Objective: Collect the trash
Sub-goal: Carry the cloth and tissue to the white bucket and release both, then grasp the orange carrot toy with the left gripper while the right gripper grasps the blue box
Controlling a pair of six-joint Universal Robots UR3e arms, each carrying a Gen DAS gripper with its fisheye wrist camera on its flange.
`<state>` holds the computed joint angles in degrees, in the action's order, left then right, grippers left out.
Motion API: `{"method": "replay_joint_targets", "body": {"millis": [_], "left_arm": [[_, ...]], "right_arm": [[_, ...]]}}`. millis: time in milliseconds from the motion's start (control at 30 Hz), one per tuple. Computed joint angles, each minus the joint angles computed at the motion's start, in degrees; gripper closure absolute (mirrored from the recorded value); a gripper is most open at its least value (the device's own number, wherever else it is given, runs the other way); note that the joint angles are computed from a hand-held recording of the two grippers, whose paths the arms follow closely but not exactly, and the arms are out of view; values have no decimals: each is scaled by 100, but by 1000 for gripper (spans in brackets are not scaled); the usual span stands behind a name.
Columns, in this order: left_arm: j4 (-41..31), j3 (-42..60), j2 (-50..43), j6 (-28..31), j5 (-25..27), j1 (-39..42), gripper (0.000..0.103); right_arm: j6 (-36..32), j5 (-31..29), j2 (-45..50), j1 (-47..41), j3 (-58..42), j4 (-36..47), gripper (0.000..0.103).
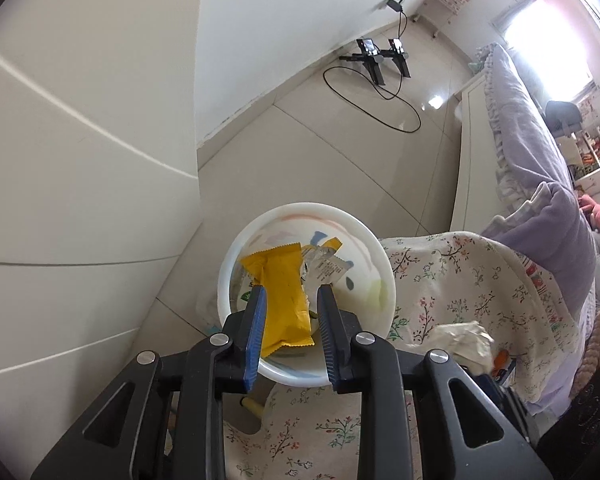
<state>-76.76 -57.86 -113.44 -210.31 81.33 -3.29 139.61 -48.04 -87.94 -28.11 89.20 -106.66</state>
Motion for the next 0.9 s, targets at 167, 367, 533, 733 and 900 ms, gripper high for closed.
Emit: {"method": "replay_joint_targets", "body": {"millis": [167,367,533,733,900], "left_arm": [[222,-492,438,-188,-235,296,75],[159,-482,466,-109,-338,320,75],[93,-228,310,-24,-276,121,75],[-112,329,-83,21,-322,-173,75],[-453,1354,-720,149,-206,-697,75]], "right_arm": [[864,-403,719,931,-78,-1013,81],[1348,-1422,1902,2058,-648,-1309,70],[1331,-916,1571,1606,-167,-1289,66],[707,-760,858,707,-166,-477,65],[12,-628,425,-408,-740,755,58]]}}
